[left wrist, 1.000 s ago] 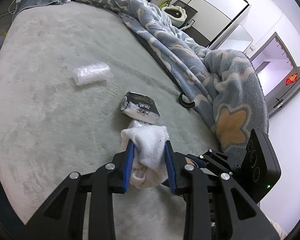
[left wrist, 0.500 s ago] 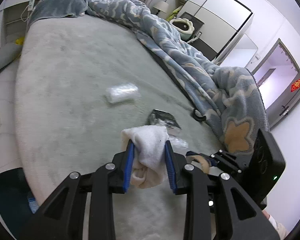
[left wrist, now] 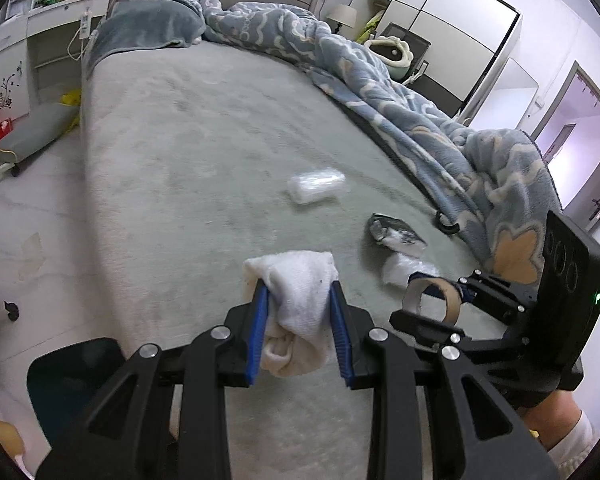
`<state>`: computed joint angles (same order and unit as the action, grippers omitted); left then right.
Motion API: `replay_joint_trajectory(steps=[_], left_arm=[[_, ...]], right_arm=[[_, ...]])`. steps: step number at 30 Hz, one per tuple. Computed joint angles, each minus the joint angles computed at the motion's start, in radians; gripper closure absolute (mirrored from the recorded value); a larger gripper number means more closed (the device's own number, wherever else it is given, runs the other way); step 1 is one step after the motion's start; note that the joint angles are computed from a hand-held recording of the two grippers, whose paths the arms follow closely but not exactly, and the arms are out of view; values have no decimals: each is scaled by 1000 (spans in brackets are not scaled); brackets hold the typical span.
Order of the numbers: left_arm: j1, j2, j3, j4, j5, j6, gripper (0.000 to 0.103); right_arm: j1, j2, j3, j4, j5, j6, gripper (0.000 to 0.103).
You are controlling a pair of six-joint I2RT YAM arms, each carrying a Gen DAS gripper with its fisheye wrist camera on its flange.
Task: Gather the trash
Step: 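Carry the cloth ball and tape roll to the green bin with both tools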
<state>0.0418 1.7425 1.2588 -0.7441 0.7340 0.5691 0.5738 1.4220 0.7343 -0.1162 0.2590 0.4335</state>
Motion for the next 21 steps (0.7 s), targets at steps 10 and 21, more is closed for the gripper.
replay_joint_trajectory(steps=[10,21], left_arm=[[98,55,60,-31,-1,76,71],[200,147,146,-87,-16,173,71]], right_arm=[[29,141,144,-24,-3,67,56],[72,320,340,-50,-38,95,56]])
